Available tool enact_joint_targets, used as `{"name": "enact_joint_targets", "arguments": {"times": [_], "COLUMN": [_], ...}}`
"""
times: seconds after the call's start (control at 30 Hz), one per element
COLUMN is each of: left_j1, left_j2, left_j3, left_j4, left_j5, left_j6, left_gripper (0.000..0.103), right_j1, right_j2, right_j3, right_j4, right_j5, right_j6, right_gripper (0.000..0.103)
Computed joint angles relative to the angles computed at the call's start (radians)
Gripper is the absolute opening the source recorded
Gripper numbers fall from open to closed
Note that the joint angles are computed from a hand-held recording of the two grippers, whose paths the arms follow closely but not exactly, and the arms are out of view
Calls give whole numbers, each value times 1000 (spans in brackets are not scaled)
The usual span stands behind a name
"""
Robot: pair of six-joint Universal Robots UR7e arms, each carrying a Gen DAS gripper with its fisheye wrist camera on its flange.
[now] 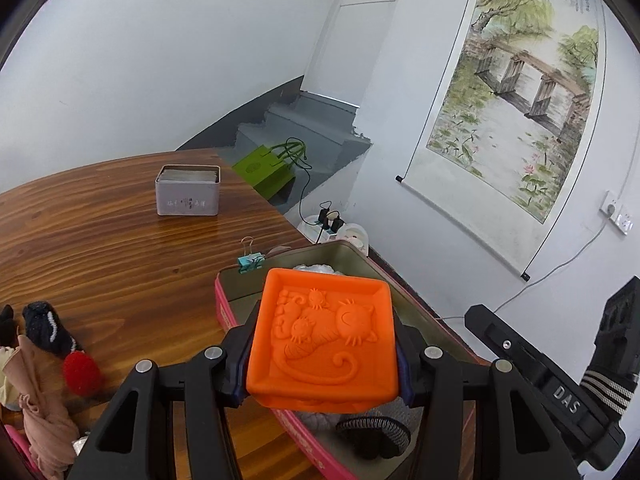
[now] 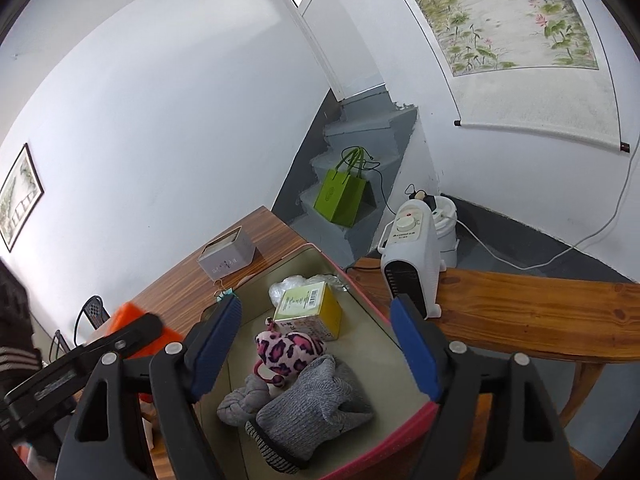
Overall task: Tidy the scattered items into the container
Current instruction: 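Carry the cube and leopard plush over the tin box and open both tools, then move both tools back over the pile of toys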
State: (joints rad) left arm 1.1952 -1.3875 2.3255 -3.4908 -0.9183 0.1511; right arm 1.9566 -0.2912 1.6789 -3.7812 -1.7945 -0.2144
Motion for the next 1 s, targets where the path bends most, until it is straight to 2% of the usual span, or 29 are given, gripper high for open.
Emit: {"name": "enact_joint_targets", "arguments": {"times": [0.2, 0.27, 0.33, 0.37, 0.47, 0.87, 0.9, 0.93, 1.0], "left_j1": [28, 36, 33, 28, 16, 6, 6, 6, 9], "left_j2": [57, 61, 66, 69, 64, -30, -39, -51, -75], "left_j3": [-60, -72, -78, -75, -69, 10, 19, 32, 55], "left_j4": [23, 38, 32, 14, -2, -33, -36, -55, -73], "left_j5": [-24, -45, -41, -33, -13, 43, 48, 52, 54], "left_j6": [-8, -12, -6, 4, 17, -25, -31, -36, -43], "left_gripper": [55, 58, 70, 71, 71, 72, 82, 87, 87], "right_j1": [5, 11, 16, 19, 25, 30, 30, 31, 35], "right_j2": [4, 8, 11, 14, 20, 30, 32, 34, 40], "right_j3": [6, 7, 12, 14, 16, 1, -2, -3, -10], "right_j4": [0, -14, -40, -58, -84, -46, -46, -49, -55], "right_j5": [5, 3, -1, -3, -6, -36, -41, -46, -56], "right_j6": [-13, -32, -50, -60, -80, -86, -86, -88, -97], "right_gripper": [81, 81, 81, 82, 82, 82, 82, 82, 82]}}
